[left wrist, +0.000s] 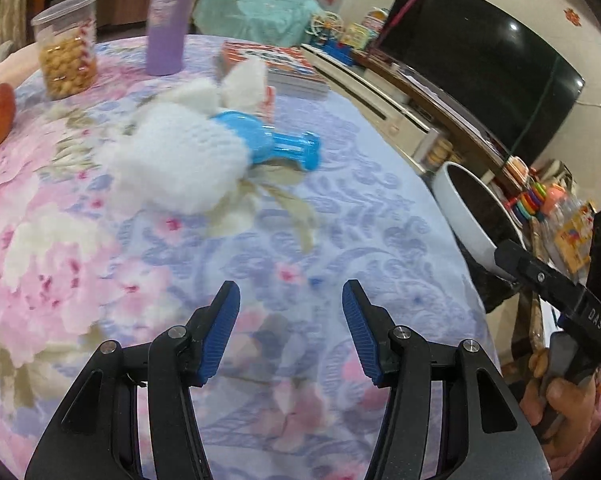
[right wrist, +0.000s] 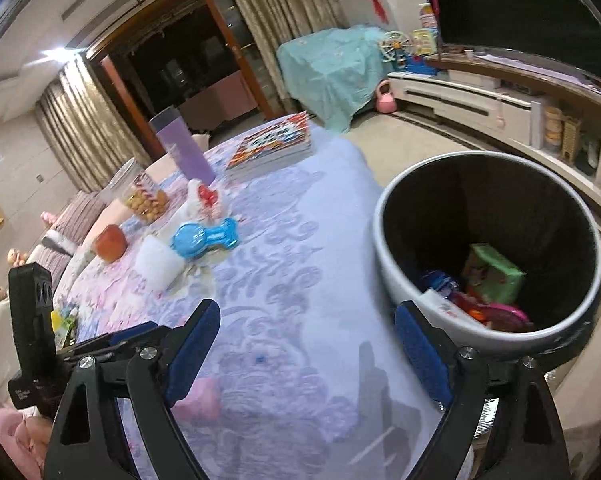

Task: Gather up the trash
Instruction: 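Grasp the blue hairbrush with the right tool while the left tool grasps the white foam net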

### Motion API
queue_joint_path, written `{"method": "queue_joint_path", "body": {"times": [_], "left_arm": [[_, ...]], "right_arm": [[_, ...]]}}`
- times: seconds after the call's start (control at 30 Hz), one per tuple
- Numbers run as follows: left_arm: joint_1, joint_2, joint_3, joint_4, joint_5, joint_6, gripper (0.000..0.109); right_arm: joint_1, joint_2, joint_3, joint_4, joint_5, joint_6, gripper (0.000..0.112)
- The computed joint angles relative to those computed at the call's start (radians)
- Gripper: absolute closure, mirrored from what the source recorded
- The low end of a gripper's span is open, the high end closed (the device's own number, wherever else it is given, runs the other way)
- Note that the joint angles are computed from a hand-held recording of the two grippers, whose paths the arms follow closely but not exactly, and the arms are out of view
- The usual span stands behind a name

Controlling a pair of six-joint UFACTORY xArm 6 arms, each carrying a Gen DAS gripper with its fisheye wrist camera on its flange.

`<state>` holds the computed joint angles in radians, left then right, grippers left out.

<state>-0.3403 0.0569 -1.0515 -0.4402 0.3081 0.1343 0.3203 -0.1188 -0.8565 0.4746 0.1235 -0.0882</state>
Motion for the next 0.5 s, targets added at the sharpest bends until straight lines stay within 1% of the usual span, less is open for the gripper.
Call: {"method": "queue_joint_path", "body": {"times": [0.07,0.13,0.27,0.4,0.5], "left_arm": [[0.014,-0.011,0.019,0.025,-0.020,-0.023,0.049],[0.027,-0.015,0.026,0.024,-0.027,-0.028,0.046],[0.053,-0.013,0.025,0.036,-0.026,-0.045,0.044],[0.075,0.005,0.004,0.065,-0.023,-0.076,0.037],[0.087,0.020,-0.018,0.069,-0.018,-0.077,0.035]], "right_arm": [[0.013,0.013,-0.012,0.008,0.004,-0.007,0.022],[0.025,0.026,-0.024,0.018,0.009,-0.018,0.021],[0.048,0.052,-0.044,0.019,0.012,-0.017,0.021],[0.061,0.086,-0.077,0.027,0.023,-0.027,0.021],[0.067,0.111,-0.104,0.042,0.034,-0.047,0.021]]}}
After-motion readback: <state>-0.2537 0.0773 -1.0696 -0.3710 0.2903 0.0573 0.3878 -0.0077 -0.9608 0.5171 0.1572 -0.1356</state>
